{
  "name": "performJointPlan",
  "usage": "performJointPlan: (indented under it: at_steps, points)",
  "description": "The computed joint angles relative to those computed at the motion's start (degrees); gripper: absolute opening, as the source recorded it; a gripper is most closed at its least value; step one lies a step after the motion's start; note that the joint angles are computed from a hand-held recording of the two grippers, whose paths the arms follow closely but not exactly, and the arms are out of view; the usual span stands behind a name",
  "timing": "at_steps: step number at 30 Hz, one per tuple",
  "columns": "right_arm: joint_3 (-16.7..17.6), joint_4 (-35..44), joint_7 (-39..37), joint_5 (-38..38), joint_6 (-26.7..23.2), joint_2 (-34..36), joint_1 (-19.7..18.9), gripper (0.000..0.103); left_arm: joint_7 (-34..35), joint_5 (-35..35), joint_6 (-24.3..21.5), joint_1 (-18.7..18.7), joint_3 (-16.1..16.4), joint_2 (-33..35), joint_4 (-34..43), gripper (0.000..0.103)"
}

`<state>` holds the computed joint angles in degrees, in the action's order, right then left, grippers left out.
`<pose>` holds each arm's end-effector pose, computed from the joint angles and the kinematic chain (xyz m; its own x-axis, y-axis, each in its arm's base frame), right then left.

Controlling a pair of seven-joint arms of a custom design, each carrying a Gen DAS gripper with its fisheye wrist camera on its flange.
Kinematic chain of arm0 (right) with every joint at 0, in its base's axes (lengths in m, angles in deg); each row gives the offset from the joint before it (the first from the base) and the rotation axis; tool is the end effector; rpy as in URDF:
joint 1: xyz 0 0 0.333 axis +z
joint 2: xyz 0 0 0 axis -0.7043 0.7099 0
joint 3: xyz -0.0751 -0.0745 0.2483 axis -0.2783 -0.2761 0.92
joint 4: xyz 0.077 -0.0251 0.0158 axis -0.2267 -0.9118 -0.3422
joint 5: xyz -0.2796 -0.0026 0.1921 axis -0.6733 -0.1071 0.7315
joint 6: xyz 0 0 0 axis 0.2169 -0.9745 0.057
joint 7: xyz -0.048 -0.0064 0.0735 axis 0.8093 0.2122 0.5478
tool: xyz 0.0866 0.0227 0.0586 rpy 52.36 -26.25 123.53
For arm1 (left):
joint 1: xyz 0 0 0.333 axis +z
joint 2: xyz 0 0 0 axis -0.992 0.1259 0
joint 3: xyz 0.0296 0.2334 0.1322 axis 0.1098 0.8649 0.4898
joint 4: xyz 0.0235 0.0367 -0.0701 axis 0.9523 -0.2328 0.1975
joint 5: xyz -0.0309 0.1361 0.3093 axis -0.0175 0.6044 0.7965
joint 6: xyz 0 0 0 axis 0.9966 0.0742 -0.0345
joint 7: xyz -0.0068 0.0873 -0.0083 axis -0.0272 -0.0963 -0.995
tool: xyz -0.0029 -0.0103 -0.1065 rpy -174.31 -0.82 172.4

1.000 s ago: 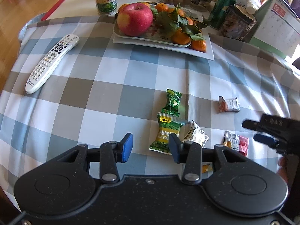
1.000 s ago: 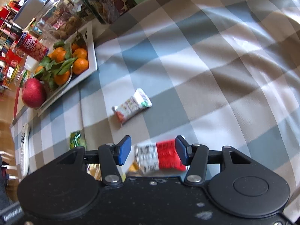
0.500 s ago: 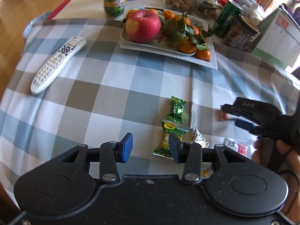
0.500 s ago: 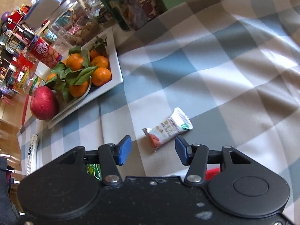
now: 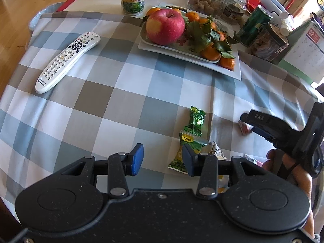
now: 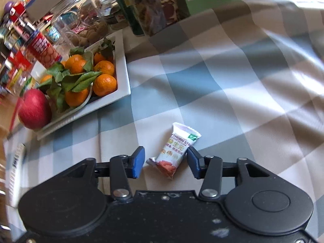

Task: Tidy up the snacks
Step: 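Grasp the white-and-red hawthorn packet with the right tool, then close the left tool on the green garlic packet while the right tool holds the hawthorn packet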

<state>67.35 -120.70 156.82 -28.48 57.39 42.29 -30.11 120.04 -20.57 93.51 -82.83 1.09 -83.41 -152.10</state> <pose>0.5872 0.2196 0.4508 0.1115 -0.9671 -0.2285 -0.9264 -0.0179 -0.3760 0.4212 -0.0984 0.5344 0.5459 -0.8190 0.1767 -0.7601 -0.5728 -0.3067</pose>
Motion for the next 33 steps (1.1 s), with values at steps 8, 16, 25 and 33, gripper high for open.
performJointPlan:
  at_steps: [8,16,25,33]
  points:
    - [-0.95,-4.59,-2.64,-9.33,3.37,-2.53,1.97,0.021,-0.23,0.39,0.03,0.07,0.04,0.78,0.07,0.051]
    - [-0.44,-4.54,-5.28,-1.44,-4.33,-5.85,-0.47,0.020,0.60,-2.01,1.67,-0.69,0.69,1.54,-0.66,0.051]
    - [-1.84,-9.17,-9.97,3.36,-12.28,-16.23,-1.08,0.020,-0.82,0.50,4.30,-1.12,-1.01,3.31,-1.09,0.051]
    - [-4.78,-18.06,-13.68,8.52,-17.16,-27.47,-1.04,0.021,-0.42,2.02,6.85,-2.92,-1.59,5.25,-1.44,0.052]
